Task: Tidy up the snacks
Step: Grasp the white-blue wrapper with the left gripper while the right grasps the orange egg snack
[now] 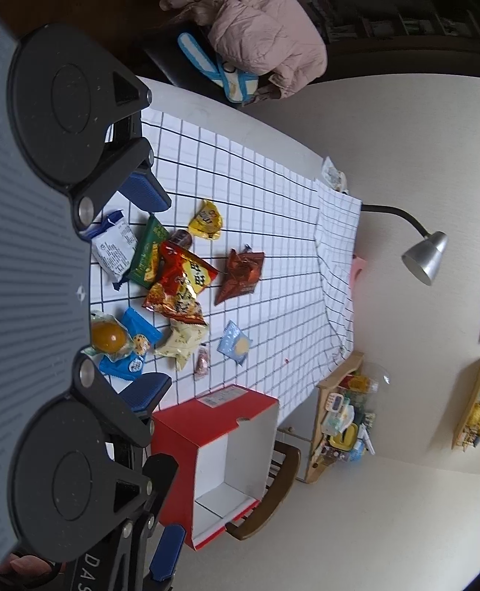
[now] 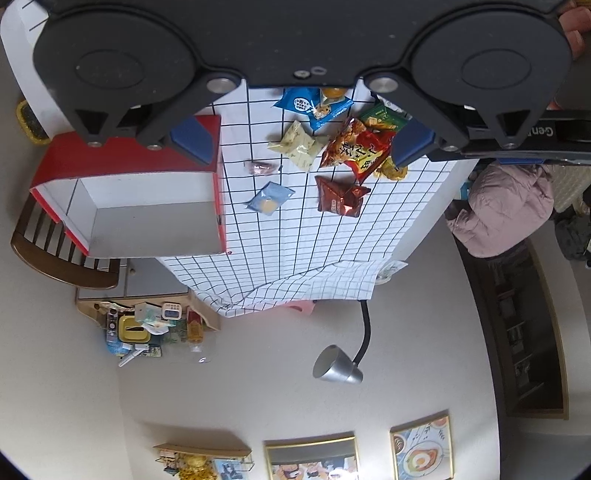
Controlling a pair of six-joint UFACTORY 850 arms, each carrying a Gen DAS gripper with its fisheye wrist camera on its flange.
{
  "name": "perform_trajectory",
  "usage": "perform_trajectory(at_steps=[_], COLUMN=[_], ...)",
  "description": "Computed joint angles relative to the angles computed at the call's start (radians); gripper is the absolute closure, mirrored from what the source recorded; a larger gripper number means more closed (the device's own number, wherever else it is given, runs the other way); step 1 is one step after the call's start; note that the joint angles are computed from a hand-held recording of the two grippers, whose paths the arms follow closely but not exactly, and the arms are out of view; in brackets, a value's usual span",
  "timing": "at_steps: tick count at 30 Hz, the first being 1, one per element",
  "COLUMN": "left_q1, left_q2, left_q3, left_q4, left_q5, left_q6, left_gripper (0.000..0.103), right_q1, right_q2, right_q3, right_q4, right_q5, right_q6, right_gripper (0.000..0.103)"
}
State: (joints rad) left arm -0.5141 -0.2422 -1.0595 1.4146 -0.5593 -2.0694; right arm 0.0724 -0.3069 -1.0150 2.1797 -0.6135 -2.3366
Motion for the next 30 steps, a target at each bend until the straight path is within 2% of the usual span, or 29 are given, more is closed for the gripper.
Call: perform_trajectory(at_steps=[3, 5, 12, 18, 20, 24, 25, 30], left_q1=[0.019, 0.039, 0.118, 0.154, 0.165, 0.179, 0.184, 0.225], left_q2=[-0.017, -0.039, -0.106, -0.157, -0.174, -0.202, -0.208, -0.222], left_q3=[-0.009, -0.025, -0.051, -0.061, -0.070, -0.080, -0.082, -0.077], left_q4=[-0.054, -0.142, -0.466, -0.528, -0.553, -0.481, -0.469, -0.454], left_q5=[0.017, 0.027, 0.098, 0.144, 0.153, 0.195, 0.208, 0.333], left_q6=[0.039, 0.114, 0.377, 0.458, 0.480, 0.468, 0.484, 0.640], left_gripper=[0.009, 0.009, 0.009, 0.009, 0.009, 0.009, 0.009, 0.012], right_q1=[0.012, 0.018, 0.035, 0.063, 0.069, 0.074, 0.075, 0.079], right_q2=[-0.021, -0.041, -0.140, -0.228, -0.258, -0.297, -0.304, -0.337], right_q3=[-0.024, -0.048, -0.154, -0.239, -0.271, -0.324, -0.334, -0.374], right_q4=[-0.026, -0.076, -0.362, -0.545, -0.604, -0.791, -0.847, -0.975], right_q5=[0.028, 0.060, 0.153, 0.210, 0.218, 0.183, 0.167, 0.112], right_q6=[0.017, 0.073, 0.383, 0.556, 0.609, 0.813, 0.872, 1.063], right_gripper=[0.001, 0.002, 0.007, 0.011, 0.020, 0.023, 0.026, 0.031])
